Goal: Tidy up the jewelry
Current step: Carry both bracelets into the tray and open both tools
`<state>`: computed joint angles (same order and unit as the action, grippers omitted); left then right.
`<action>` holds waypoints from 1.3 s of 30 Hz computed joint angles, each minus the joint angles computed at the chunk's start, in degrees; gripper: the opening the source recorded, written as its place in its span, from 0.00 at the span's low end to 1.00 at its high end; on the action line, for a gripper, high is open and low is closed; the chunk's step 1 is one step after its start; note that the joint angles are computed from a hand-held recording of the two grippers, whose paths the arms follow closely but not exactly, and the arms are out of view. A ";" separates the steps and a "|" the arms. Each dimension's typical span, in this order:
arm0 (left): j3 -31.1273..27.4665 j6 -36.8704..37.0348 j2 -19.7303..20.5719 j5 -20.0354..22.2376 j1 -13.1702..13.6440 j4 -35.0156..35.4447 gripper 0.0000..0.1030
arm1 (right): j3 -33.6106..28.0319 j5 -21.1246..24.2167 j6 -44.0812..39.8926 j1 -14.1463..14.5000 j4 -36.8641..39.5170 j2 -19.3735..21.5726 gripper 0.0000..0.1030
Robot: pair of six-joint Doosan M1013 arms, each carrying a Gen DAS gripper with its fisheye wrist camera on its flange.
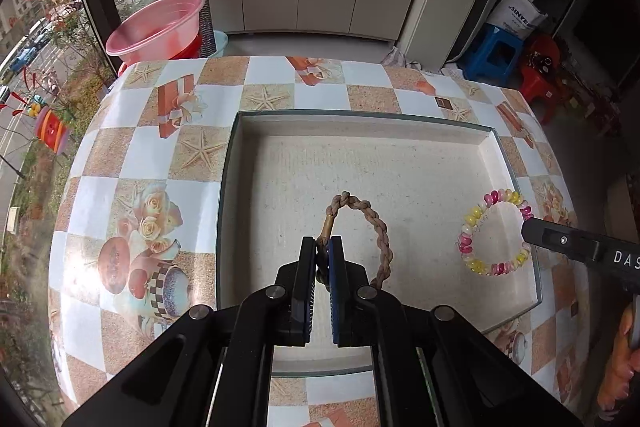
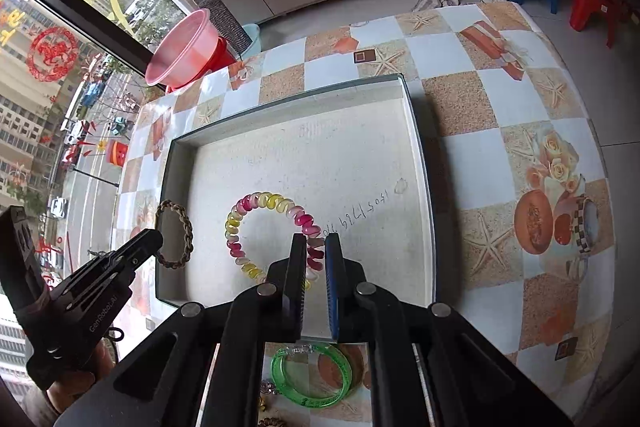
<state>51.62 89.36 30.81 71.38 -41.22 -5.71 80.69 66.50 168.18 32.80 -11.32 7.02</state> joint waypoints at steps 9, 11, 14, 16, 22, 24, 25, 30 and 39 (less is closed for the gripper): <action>-2.77 -0.77 3.91 0.89 -1.55 5.17 0.18 | 1.28 -0.87 -4.28 -3.98 3.50 2.07 0.09; -2.73 -0.87 4.18 0.68 -1.95 6.88 0.19 | 1.32 -0.81 -5.10 -4.36 3.95 2.43 0.09; -2.94 -0.60 4.69 1.59 -2.48 8.78 0.19 | 1.32 -0.28 -6.22 -4.58 4.55 2.90 0.09; -3.12 -0.30 5.02 2.42 -2.58 9.21 0.19 | 1.43 -0.15 -6.43 -4.55 4.71 3.04 0.10; -2.31 0.25 4.76 1.11 -3.43 12.50 0.19 | 1.15 0.82 -6.68 -4.11 3.58 3.38 0.10; -2.87 0.58 4.99 2.00 -3.50 12.50 0.19 | 1.05 0.97 -6.96 -4.12 3.67 3.42 0.15; -3.01 0.71 5.00 2.14 -3.44 12.02 0.19 | 1.17 0.55 -6.96 -4.21 4.02 3.28 0.20; -2.10 0.74 4.17 0.33 -3.38 11.67 0.19 | 2.05 -2.64 -5.47 -4.06 3.02 1.94 0.61; -0.86 -0.76 2.97 -2.49 -3.55 12.71 1.00 | 3.38 -6.59 -1.72 -3.39 1.08 -0.50 0.61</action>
<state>50.76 88.60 33.78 68.89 -44.77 7.00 84.07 59.90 166.45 29.41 -10.24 6.53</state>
